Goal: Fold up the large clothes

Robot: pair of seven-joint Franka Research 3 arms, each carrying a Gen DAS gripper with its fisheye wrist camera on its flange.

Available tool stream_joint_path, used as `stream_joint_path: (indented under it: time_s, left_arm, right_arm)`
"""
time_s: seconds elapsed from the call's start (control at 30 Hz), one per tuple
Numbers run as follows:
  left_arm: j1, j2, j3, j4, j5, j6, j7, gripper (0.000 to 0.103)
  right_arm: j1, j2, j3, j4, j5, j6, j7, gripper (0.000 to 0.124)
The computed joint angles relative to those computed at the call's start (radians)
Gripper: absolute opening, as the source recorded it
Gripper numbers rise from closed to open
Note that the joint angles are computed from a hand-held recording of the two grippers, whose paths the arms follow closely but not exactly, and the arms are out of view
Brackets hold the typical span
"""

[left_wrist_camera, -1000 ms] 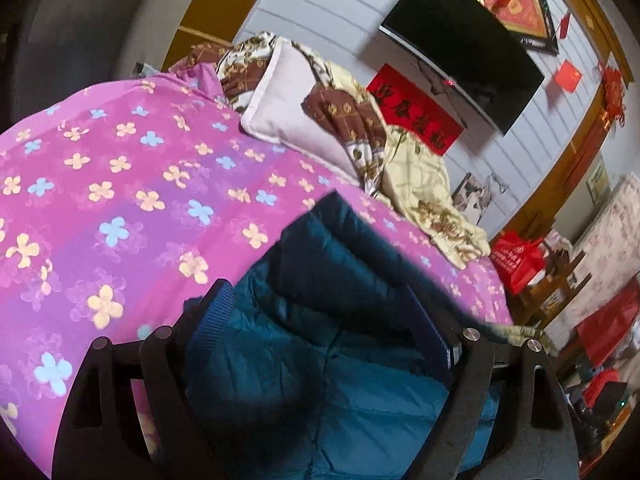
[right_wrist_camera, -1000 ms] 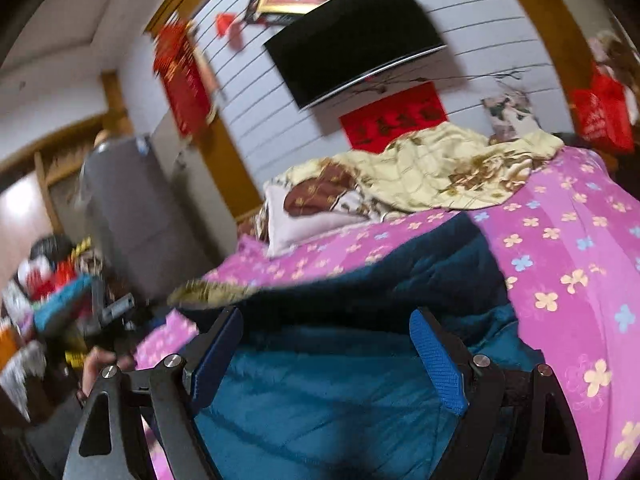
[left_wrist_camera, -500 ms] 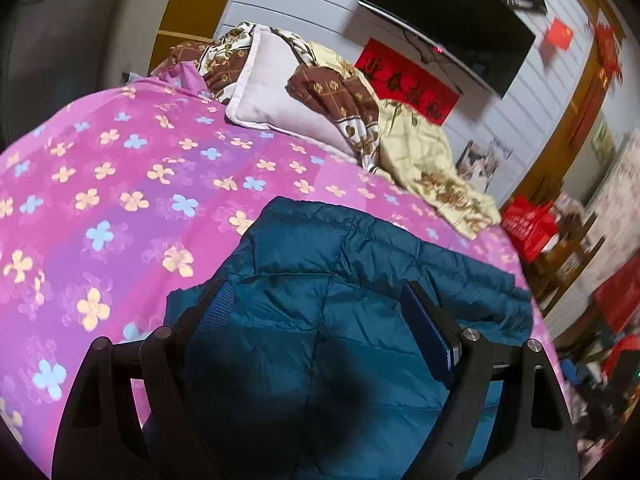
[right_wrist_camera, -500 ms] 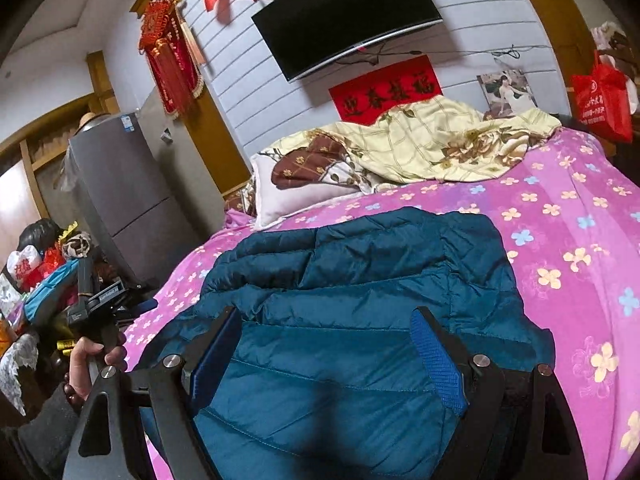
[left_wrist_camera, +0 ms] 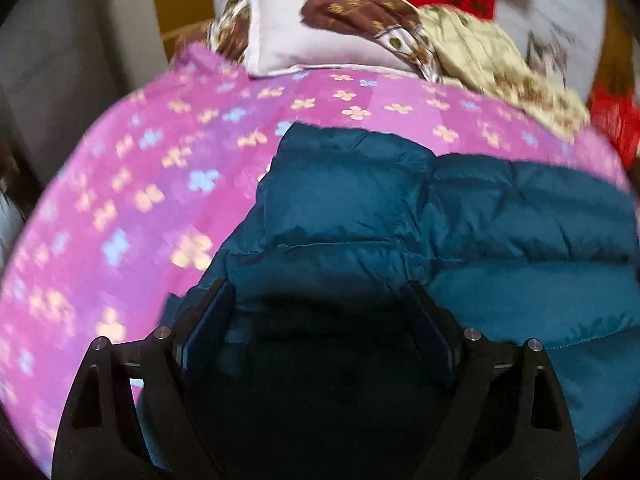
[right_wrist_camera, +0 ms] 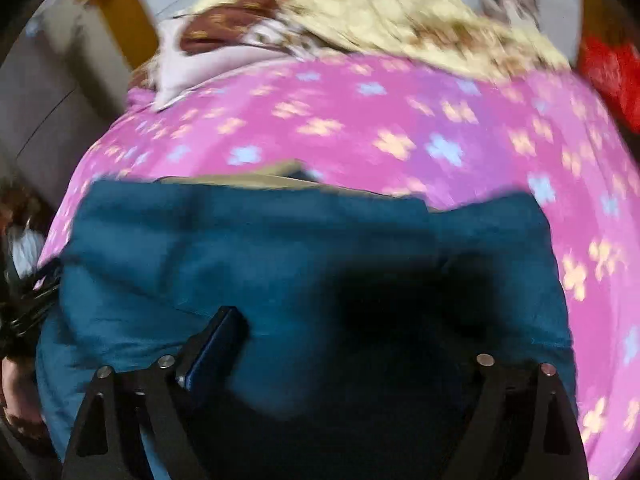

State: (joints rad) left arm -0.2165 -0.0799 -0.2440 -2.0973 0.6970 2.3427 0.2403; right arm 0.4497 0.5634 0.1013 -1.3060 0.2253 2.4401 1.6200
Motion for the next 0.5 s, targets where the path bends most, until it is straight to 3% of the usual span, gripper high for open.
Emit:
stream_joint_path:
  time_s: [0.07, 0.23, 0.3, 0.37, 0.4, 0.5]
  left_arm:
    - [0.002, 0.014, 0.002, 0.005, 0.002, 0.011, -0.003, 0.088]
    - [-0.021, 0.03, -0.007, 0.044, 0.019, -0.063, 0.006, 0.089]
    - [-0.029, 0.018, -0.012, 0.053, 0.012, -0.08, 0.004, 0.088]
    - [-0.03, -0.013, -0.011, 0.04, 0.012, -0.039, -0.02, 0.088]
    - [-0.031, -0.036, -0.012, 0.027, 0.004, 0.004, -0.023, 0.088]
    - [-0.041, -0.042, -0.028, 0.036, -0.024, 0.035, 0.011, 0.088]
  right_arm:
    - [0.003, 0.019, -0.015, 0.019, -0.016, 0.001, 0.014, 0.088]
    - [0.034, 0.014, -0.043, 0.007, -0.081, 0.016, 0.053, 0.089]
    - [0.083, 0.002, -0.092, 0.022, -0.166, -0.026, 0.146, 0.089]
    - [0.114, -0.052, -0.105, -0.02, -0.22, -0.012, 0.232, 0.088]
    - [0.111, -0.067, -0.088, -0.034, -0.22, 0.014, 0.237, 0.088]
    - [0.141, -0.176, -0.048, -0.16, -0.25, 0.11, 0.239, 0.089]
